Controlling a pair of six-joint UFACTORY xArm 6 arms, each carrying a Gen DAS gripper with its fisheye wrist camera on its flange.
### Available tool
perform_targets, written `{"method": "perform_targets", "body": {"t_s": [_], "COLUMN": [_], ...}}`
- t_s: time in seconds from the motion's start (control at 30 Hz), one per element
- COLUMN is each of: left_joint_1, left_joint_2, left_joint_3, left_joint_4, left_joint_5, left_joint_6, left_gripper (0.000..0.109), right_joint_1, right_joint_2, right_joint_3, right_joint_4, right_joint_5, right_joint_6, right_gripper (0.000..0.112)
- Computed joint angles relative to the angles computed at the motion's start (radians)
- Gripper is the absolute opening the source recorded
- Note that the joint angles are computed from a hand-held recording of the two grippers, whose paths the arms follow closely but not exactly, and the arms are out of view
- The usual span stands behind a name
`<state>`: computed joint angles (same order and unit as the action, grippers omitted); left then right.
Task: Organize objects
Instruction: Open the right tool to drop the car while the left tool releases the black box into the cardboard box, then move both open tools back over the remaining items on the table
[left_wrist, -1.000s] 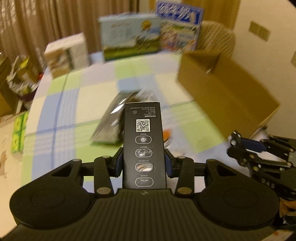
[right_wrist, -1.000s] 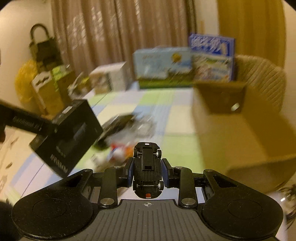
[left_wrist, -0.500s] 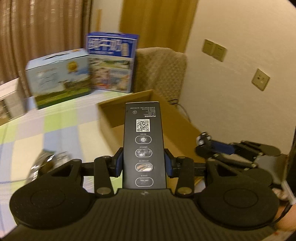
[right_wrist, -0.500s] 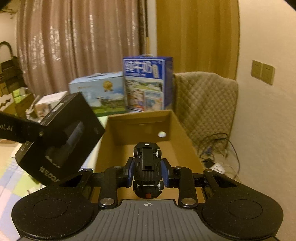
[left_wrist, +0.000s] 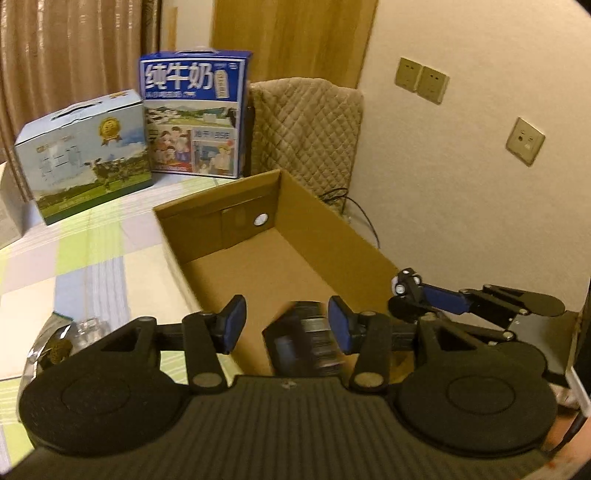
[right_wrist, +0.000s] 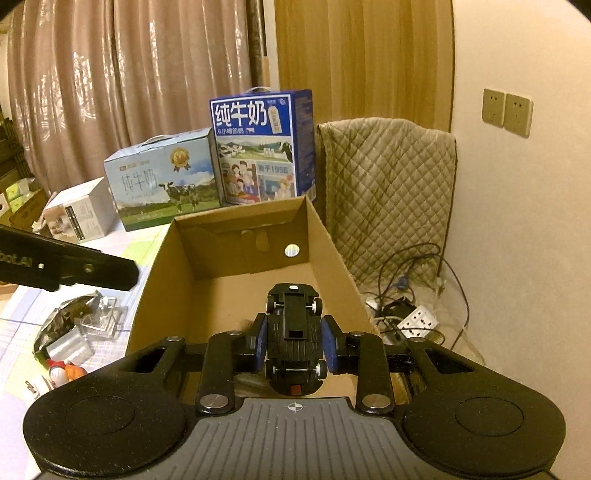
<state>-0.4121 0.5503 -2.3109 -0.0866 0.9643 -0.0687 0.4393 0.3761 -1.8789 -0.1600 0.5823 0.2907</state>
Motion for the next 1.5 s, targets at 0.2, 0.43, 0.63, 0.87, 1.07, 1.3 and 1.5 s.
{"method": "perform_targets", "body": {"t_s": [0.2, 0.43, 0.63, 0.87, 1.07, 1.3, 1.5], "left_joint_1": [0.022, 0.037, 0.052, 0.079, 0.109, 0.167, 0.245], "left_joint_2": [-0.097, -0.198, -0.284, -0.412, -0.544, -0.71, -0.84], "left_joint_3": [0.154, 0.306, 0.426, 0.589, 0.737, 0.909, 1.045], "left_joint_4": [0.005, 0.002, 0.016, 0.042, 0.075, 0.102, 0.153], "left_joint_5": [-0.046, -0.097, -0.139, -0.183, -0.219, -0.244, -0.245], "left_joint_6": [0.0, -0.004, -0.009, -0.037, -0.063, -0.074, -0.099], "left_gripper": [0.044, 0.048, 0.052, 0.058, 0.064, 0.074, 0.085], "right_joint_1": [0.004, -0.002, 0.0, 0.028, 0.079, 0.156, 0.232], "right_joint_2": [0.034, 0.047, 0.005, -0.05, -0.105, -0.155, -0.177], "right_joint_3": [-0.053, -0.072, -0.026, 0.008, 0.046, 0.096, 0.162], "right_joint_4": [0.014, 0.091, 0.05, 0.021, 0.0, -0.029, -0.052], "right_joint_5": [0.018, -0.01, -0.04, -0.045, -0.079, -0.117, -0.155], "right_joint_6": [-0.007, -0.028, 0.021, 0.052, 0.079, 0.122, 0.157], "right_gripper": [0.027, 0.052, 0.059, 0.059, 0.06, 0.062, 0.07]}}
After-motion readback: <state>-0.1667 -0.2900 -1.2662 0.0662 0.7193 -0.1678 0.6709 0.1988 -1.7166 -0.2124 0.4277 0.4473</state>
